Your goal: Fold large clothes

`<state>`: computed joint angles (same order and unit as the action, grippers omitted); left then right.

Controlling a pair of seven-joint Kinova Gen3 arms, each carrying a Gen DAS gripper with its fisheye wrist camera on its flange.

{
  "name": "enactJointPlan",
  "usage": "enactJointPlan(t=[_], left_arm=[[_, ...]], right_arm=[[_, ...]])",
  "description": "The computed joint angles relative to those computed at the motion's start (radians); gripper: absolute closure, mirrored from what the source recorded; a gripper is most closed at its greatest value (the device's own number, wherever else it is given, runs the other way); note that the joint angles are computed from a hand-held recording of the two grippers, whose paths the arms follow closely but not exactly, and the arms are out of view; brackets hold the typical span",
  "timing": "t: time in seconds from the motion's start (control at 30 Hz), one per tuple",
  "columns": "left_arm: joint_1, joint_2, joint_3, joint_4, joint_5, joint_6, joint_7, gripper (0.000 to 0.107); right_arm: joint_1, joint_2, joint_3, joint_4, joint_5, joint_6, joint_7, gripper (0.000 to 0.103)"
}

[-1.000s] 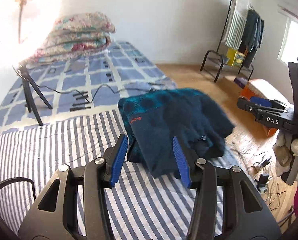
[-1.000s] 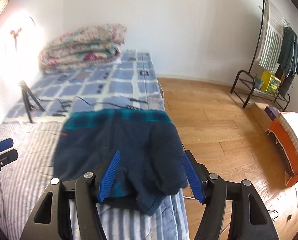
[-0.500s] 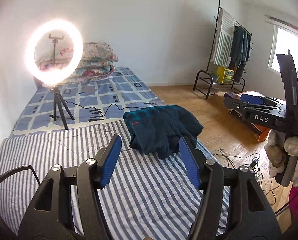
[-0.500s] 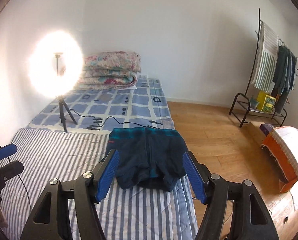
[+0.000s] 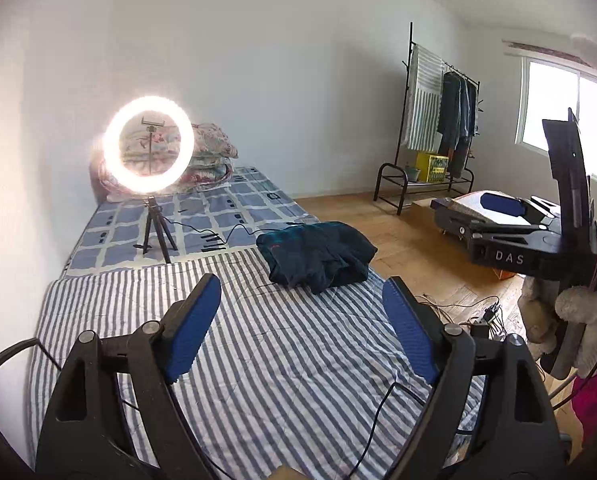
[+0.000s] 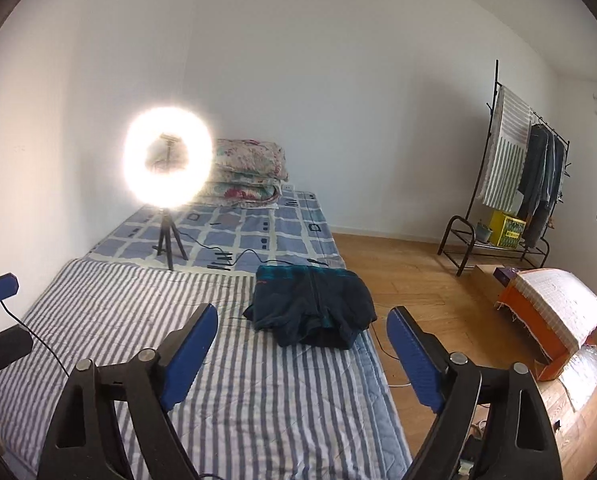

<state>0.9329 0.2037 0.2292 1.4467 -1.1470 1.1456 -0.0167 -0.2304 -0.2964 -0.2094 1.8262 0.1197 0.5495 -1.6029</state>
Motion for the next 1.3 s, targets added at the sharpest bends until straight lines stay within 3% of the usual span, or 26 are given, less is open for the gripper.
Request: enactJointPlan(t=[0.17, 0.37, 0.63, 0.87, 1.3], left_arm=[[0.045, -0.030, 0.035, 0.046, -0.020, 0.082, 0.019, 0.013], [0.079, -0.026, 0.068, 0.087, -0.044, 0.175, 0.105, 0.005], [0.125, 0.024, 0.062, 0.099, -0.049, 0.262, 0.175, 0.004], [0.132, 0.050, 0.046, 0.098, 0.007, 0.267, 0.191, 0.004], [0.126, 0.043, 0.029, 0.109, 0.077, 0.292, 0.217, 0.004]], right_arm=[[0.033, -0.120, -0.067, 0.092, 0.008, -0.022, -0.088, 0.000], [0.021, -0.171, -0.081, 0.143, -0.031, -0.017, -0.123, 0.000], [0.045, -0.194, -0.101, 0.213, -0.042, -0.070, -0.161, 0.000], [0.124, -0.183, -0.186, 0.280, 0.001, -0.140, -0.222, 0.000], [0.137, -0.131, -0.238, 0.302, 0.074, -0.148, -0.283, 0.000]])
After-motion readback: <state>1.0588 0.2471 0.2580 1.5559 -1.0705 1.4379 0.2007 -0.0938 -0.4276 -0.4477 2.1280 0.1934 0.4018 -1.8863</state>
